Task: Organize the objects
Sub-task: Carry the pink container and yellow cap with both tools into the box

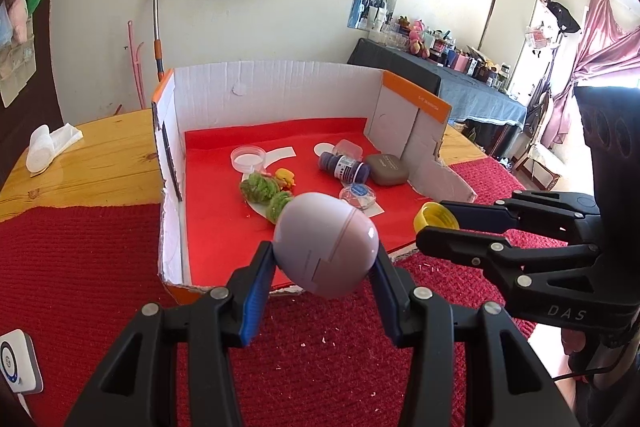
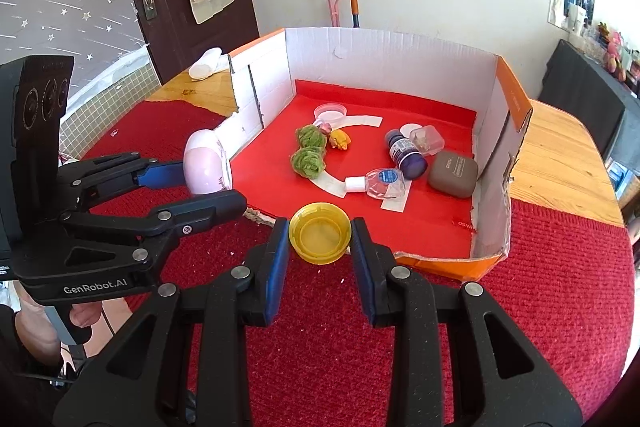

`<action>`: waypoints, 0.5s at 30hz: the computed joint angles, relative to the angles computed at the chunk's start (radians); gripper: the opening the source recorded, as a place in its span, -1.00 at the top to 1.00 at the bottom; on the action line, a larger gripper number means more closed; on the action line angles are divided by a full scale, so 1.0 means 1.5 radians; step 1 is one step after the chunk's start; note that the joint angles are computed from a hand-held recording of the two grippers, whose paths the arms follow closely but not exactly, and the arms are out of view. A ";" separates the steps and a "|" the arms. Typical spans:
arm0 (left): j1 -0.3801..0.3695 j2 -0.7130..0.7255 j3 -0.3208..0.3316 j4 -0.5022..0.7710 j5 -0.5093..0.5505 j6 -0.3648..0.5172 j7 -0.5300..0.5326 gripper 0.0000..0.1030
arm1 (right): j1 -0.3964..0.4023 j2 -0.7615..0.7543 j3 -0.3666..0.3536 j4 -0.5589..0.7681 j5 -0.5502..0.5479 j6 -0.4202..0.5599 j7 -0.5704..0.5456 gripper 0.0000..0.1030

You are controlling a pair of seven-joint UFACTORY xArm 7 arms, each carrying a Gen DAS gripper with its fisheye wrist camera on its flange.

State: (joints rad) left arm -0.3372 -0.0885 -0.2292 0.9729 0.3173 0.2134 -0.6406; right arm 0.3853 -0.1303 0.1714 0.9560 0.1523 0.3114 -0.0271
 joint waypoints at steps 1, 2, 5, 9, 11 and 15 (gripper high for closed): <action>-0.004 0.006 0.005 0.005 -0.019 0.002 0.018 0.04 | -0.001 0.006 -0.002 0.007 0.001 0.003 -0.002 0.43; -0.006 0.012 0.009 0.011 -0.033 0.005 0.031 0.04 | -0.002 0.012 -0.003 0.013 0.001 0.007 -0.004 0.43; -0.010 0.030 0.016 0.030 -0.064 0.019 0.065 0.04 | -0.007 0.032 -0.007 0.034 0.007 0.020 -0.014 0.43; -0.013 0.051 0.022 0.054 -0.067 0.043 0.084 0.04 | -0.013 0.055 -0.006 0.055 0.018 0.034 -0.026 0.43; -0.016 0.061 0.024 0.064 -0.077 0.054 0.102 0.04 | -0.016 0.066 -0.006 0.065 0.023 0.041 -0.031 0.43; -0.022 0.079 0.028 0.085 -0.099 0.077 0.138 0.04 | -0.022 0.089 -0.003 0.084 0.024 0.057 -0.037 0.43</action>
